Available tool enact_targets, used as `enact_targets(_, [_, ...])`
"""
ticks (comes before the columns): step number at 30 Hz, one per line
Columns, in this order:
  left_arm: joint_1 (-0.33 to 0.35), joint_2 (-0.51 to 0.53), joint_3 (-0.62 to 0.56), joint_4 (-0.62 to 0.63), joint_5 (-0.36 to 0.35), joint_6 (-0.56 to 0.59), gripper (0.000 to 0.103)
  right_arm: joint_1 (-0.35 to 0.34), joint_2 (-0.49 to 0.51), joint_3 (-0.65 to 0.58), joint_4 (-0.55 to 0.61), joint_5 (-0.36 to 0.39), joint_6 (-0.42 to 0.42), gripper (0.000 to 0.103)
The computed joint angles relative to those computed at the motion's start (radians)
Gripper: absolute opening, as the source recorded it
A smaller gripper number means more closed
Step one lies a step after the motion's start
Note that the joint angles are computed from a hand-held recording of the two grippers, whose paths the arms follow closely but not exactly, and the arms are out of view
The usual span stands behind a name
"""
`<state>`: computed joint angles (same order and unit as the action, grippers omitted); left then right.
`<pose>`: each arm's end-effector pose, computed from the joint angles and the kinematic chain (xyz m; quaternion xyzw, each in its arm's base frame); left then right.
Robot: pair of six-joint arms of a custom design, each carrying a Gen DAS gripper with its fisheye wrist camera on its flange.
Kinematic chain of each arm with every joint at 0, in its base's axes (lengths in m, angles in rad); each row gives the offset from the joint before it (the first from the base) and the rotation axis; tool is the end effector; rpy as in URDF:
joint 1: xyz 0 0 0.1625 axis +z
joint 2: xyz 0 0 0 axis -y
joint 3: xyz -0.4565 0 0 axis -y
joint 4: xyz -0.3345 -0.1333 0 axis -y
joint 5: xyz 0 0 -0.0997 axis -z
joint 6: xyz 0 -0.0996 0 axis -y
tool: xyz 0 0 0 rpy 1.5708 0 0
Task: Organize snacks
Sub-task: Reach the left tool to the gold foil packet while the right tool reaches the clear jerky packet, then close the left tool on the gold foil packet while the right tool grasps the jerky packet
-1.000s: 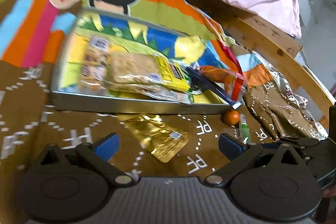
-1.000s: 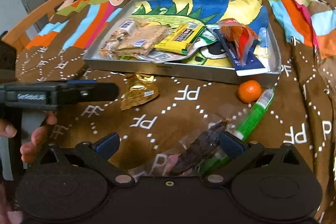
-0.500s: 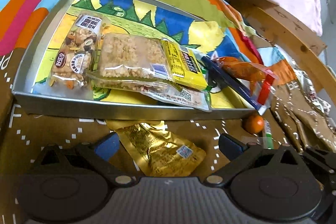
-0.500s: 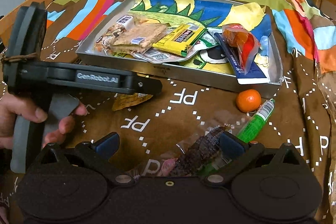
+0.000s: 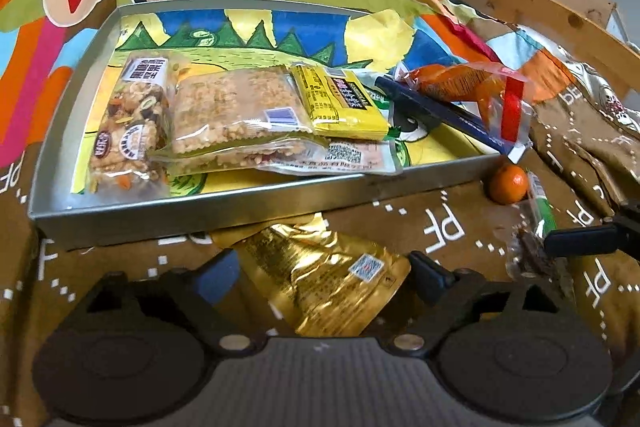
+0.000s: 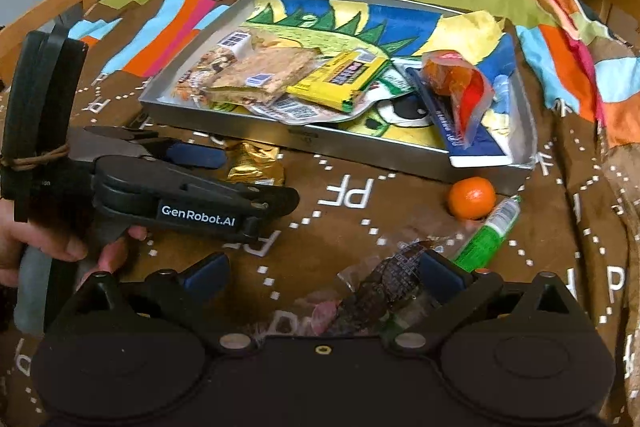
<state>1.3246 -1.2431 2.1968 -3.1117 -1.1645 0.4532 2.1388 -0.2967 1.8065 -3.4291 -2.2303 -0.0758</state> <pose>0.0519 -0.5020 0.3010 0.2664 0.9008 -0.2620 0.2214 0.3716 -0.4480 -0.0778 0.2415 -0.9017 0.2368 0.2693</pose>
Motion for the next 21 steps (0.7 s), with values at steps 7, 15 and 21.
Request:
enact_targets(7, [0.012,-0.07,-0.013,0.132,-0.011,-0.062,0.079,0.004,-0.015,0.012,0.031,0.063,0.01,0.097])
enact_targets(15, [0.025,-0.091,-0.038,0.196,-0.051,-0.171,0.089,-0.012,-0.032,0.026,0.042,0.064,0.078,0.097])
enact_targets(21, [-0.003,-0.046,-0.043,0.15,0.014,-0.187,0.091,-0.012,-0.013,0.008,0.06,0.047,0.07,0.098])
